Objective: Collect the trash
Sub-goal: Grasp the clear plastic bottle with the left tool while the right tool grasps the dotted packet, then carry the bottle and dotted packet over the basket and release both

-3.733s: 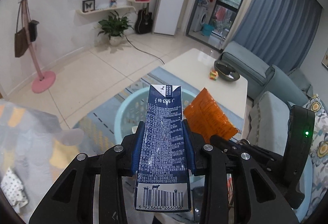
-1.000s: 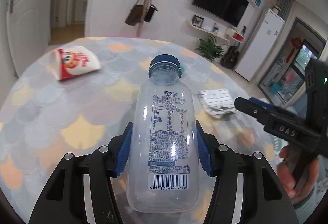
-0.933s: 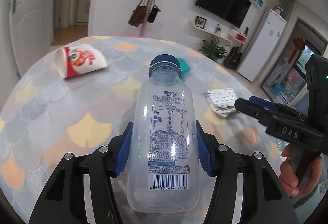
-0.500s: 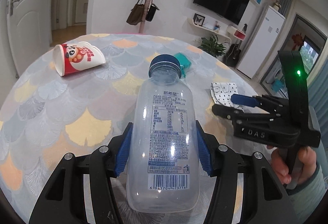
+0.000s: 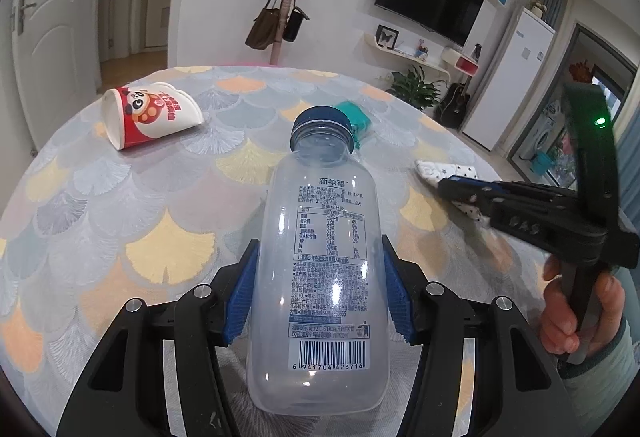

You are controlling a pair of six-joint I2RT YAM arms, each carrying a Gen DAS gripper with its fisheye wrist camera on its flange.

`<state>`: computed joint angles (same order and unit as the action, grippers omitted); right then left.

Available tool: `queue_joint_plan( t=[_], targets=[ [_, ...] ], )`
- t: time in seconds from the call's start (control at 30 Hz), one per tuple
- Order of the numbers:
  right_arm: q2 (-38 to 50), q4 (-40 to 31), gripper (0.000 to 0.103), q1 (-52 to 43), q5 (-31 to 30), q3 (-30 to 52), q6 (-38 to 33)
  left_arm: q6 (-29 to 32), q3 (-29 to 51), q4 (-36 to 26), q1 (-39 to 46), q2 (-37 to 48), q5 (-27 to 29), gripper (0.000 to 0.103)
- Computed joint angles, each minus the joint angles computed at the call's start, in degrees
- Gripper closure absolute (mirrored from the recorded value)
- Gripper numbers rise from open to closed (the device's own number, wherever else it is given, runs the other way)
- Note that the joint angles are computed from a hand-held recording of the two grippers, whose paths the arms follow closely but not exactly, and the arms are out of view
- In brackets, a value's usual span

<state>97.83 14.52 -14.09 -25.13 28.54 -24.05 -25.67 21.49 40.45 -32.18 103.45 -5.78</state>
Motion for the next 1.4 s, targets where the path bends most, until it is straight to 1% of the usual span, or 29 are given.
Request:
queue_joint_plan(
  t=[0.13, 0.17, 0.2, 0.33, 0.4, 0.5, 0.6, 0.7, 0.8, 0.87, 0.93, 0.97, 1.03, 1.1, 1.17, 1.2, 1.3, 1.4],
  targets=[
    [-7.51, -4.66, 0.096, -5.53, -6.19, -1.75, -0.98, -0.81, -0.62, 0.61, -0.41, -1.00, 0.26, 0.048],
    [-10.05, -7.26, 0.096, -8.14, -9.28, -1.72, -1.67, -1.09, -0.90, 0.89, -0.54, -1.71, 0.76, 0.048],
    [-11.17, -8.87, 0.097, -9.62, -11.00, -1.53, -2.04, -1.16, -1.33, 1.48, -0.58, -2.25, 1.46, 0.048],
    [-14.22, -19.33, 0.098, -19.16, -21.09, 1.50, -5.98, -1.12, -0.20, -1.41, -3.47, -6.43, 1.09, 0.048],
    [-14.47, -24.21, 0.098, -23.05, -24.78, 3.49, -8.10, -0.91, 1.17, -3.43, -5.35, -8.12, 0.24, 0.048],
    [-14.53, -29.08, 0.098, -27.92, -28.38, 5.58, -11.09, -0.12, 3.63, -5.62, -7.81, -8.76, -1.00, 0.048],
    [-13.98, -33.83, 0.098, -33.57, -31.35, 8.06, -14.90, 0.80, 7.94, -8.36, -11.24, -7.95, -2.55, 0.048],
    [-12.45, -36.06, 0.098, -39.02, -33.12, 10.85, -17.31, 1.48, 12.46, -10.23, -13.70, -5.84, -3.03, 0.048],
    [-9.16, -37.89, 0.098, -44.54, -34.70, 14.62, -19.55, 2.18, 18.76, -12.49, -16.25, -2.15, -3.04, 0.048],
    [-6.77, -36.99, 0.098, -47.47, -35.15, 16.62, -19.64, 2.48, 24.25, -14.37, -18.04, 1.24, -2.72, 0.048],
    [-5.26, -33.21, 0.098, -50.33, -35.35, 17.16, -18.25, 2.94, 29.56, -15.88, -19.54, 4.87, -1.93, 0.048],
    [-3.57, -32.48, 0.098, -52.16, -35.92, 18.37, -18.17, 3.10, 31.99, -16.75, -20.11, 6.46, -1.59, 0.048],
    [-1.17, -29.84, 0.098, -53.95, -35.51, 19.69, -16.53, 3.86, 39.04, -19.93, -21.76, 11.10, -1.80, 0.048],
    [1.89, -26.01, 0.098, -55.20, -33.54, 21.07, -14.29, 5.05, 46.34, -23.06, -23.46, 15.93, -1.71, 0.048],
    [5.78, -24.00, 0.098, -55.67, -31.87, 23.27, -12.68, 5.34, 52.27, -25.57, -24.33, 19.94, -0.29, 0.048],
    [7.71, -23.05, 0.098, -55.90, -30.83, 24.43, -11.78, 5.44, 56.60, -27.36, -24.81, 22.94, 0.91, 0.048],
    [13.31, -18.40, 0.098, -55.69, -26.72, 27.21, -8.00, 5.66, 66.34, -32.29, -25.34, 29.46, 3.00, 0.048],
    [19.12, -16.99, 0.098, -55.83, -23.65, 31.26, -4.97, 5.95, 77.72, -38.76, -25.61, 36.89, 4.84, 0.048]
  ],
)
